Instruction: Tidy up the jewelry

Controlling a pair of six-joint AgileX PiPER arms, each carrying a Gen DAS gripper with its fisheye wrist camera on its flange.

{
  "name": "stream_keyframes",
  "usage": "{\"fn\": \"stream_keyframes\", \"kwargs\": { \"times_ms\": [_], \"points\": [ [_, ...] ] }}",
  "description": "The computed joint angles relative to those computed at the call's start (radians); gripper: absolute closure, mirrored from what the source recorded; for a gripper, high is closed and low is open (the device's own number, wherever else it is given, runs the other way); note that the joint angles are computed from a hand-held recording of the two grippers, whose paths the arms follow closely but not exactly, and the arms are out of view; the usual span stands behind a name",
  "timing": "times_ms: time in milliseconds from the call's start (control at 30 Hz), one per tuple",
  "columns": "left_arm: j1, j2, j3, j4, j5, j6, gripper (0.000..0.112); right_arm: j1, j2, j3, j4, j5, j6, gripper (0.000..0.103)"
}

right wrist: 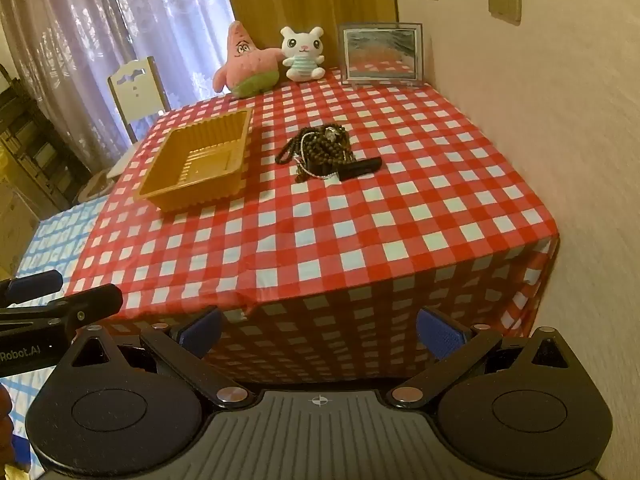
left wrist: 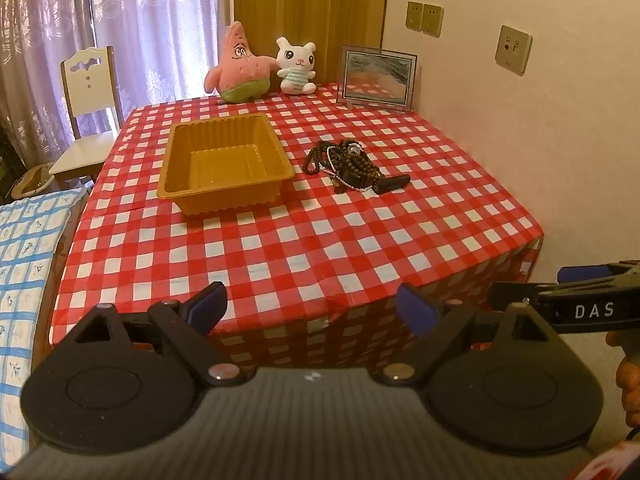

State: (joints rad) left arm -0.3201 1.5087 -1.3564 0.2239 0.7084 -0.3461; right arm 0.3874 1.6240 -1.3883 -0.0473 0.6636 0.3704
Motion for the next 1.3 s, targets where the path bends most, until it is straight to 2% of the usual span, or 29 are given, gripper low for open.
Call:
{"fn": "stream_keyframes", "kwargs": {
  "times_ms": [233,467,533,1300],
  "points": [
    [-0.001,-0.003,-0.002,-0.007,0.000,0.003,0.022,0.003,0.002,-0.004,-0.020,-0.001,0.019,0.000],
    [-0.038,0.004,0.009,0.041,-0.006,-0.060,0.022,0.002,0.007,-0.013,-0.006,0.002,0.010,0.000],
    [-0.008,0.009,-0.013,-0.001,0.002,-0.007,0.022,0.001,0.006,-0.011,-0.004,0.000,0.008,0.000],
    [-0.007,0.011,-0.015,-0.006,0.004,-0.002,0.022,-0.007,0.025,-0.029,0.007,-0.003,-0.004,0.000]
  ]
}}
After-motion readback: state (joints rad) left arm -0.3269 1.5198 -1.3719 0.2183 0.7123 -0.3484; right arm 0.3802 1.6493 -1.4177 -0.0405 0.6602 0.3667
